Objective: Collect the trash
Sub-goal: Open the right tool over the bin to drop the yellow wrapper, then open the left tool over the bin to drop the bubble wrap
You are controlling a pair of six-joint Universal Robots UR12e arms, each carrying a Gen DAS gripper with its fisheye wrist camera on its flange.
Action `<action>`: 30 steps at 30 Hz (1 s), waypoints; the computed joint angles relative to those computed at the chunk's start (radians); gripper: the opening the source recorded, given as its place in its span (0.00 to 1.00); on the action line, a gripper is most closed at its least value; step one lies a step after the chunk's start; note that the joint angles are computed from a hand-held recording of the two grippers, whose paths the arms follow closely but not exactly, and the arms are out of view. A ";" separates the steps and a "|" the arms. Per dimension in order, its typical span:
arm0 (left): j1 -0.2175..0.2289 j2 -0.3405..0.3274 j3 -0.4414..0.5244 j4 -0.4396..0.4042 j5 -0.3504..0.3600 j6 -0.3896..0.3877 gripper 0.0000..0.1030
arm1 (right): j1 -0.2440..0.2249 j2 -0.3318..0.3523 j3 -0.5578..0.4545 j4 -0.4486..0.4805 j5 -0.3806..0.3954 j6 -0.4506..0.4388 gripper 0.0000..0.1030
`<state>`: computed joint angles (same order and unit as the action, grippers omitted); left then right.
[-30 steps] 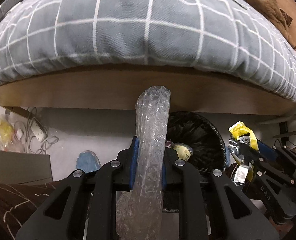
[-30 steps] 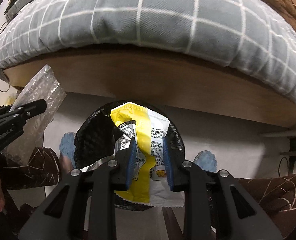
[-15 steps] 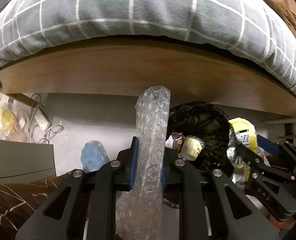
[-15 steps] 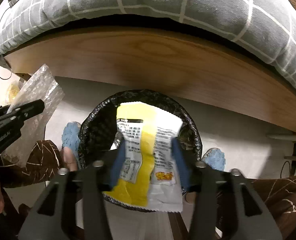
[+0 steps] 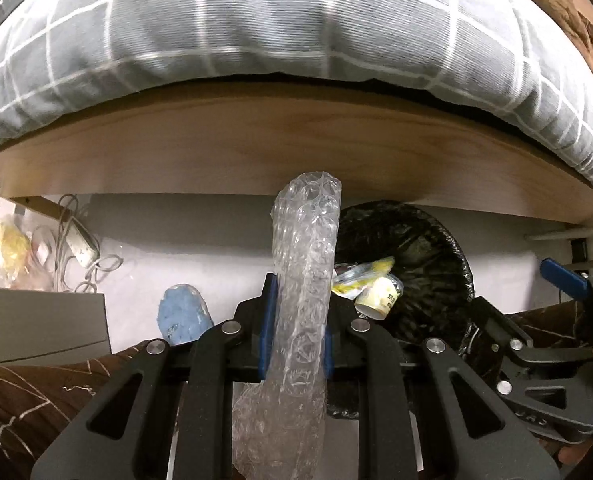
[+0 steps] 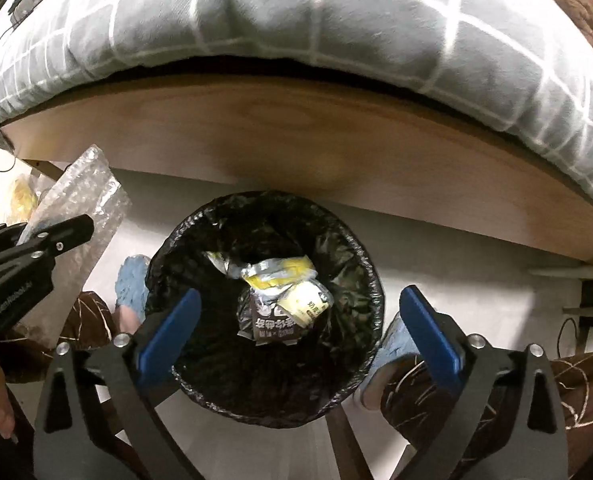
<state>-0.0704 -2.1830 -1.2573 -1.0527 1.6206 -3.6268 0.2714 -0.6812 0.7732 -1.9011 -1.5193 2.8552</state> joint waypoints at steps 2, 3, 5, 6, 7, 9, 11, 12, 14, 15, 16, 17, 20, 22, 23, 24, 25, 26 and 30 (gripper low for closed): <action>-0.003 -0.008 0.013 -0.008 -0.006 -0.002 0.17 | -0.006 -0.002 0.000 -0.006 -0.001 0.006 0.93; -0.007 -0.012 0.020 -0.011 -0.005 0.002 0.17 | -0.007 -0.002 0.001 -0.009 -0.006 0.010 0.93; -0.013 -0.020 0.032 -0.012 -0.001 0.013 0.18 | -0.013 -0.011 0.014 -0.026 -0.006 0.017 0.93; -0.016 -0.025 0.039 -0.013 -0.002 0.018 0.18 | -0.015 -0.013 0.016 -0.034 -0.011 0.021 0.93; -0.018 -0.030 0.045 -0.015 -0.009 0.022 0.18 | -0.019 -0.016 0.019 -0.042 -0.016 0.025 0.93; -0.023 -0.041 0.063 -0.025 -0.022 0.027 0.18 | -0.028 -0.024 0.028 -0.060 -0.024 0.039 0.93; -0.030 -0.050 0.075 -0.029 -0.023 0.039 0.18 | -0.034 -0.028 0.030 -0.072 -0.037 0.057 0.93; -0.034 -0.056 0.084 -0.032 -0.026 0.045 0.18 | -0.038 -0.029 0.030 -0.073 -0.039 0.066 0.93; -0.041 -0.068 0.102 -0.042 -0.029 0.055 0.18 | -0.044 -0.033 0.032 -0.080 -0.045 0.080 0.93; -0.045 -0.076 0.113 -0.047 -0.032 0.062 0.18 | -0.046 -0.036 0.037 -0.087 -0.050 0.084 0.93; -0.048 -0.081 0.121 -0.052 -0.033 0.066 0.18 | -0.049 -0.038 0.041 -0.093 -0.055 0.087 0.93; -0.051 -0.085 0.126 -0.052 -0.034 0.069 0.18 | -0.051 -0.039 0.043 -0.095 -0.058 0.093 0.93; -0.057 -0.094 0.139 -0.053 -0.031 0.079 0.19 | -0.058 -0.040 0.046 -0.094 -0.065 0.112 0.93; -0.063 -0.100 0.149 -0.057 -0.030 0.089 0.21 | -0.060 -0.044 0.061 -0.111 -0.066 0.116 0.93; -0.065 -0.103 0.153 -0.060 -0.026 0.091 0.21 | -0.061 -0.044 0.062 -0.110 -0.068 0.119 0.93; -0.068 -0.106 0.157 -0.060 -0.025 0.096 0.22 | -0.062 -0.044 0.064 -0.111 -0.071 0.121 0.93; -0.070 -0.109 0.162 -0.066 -0.021 0.103 0.24 | -0.062 -0.044 0.064 -0.112 -0.075 0.125 0.93; -0.073 -0.111 0.166 -0.072 -0.015 0.109 0.25 | -0.062 -0.044 0.067 -0.115 -0.076 0.127 0.93; -0.076 -0.114 0.172 -0.081 0.001 0.114 0.47 | -0.060 -0.044 0.069 -0.117 -0.079 0.129 0.93</action>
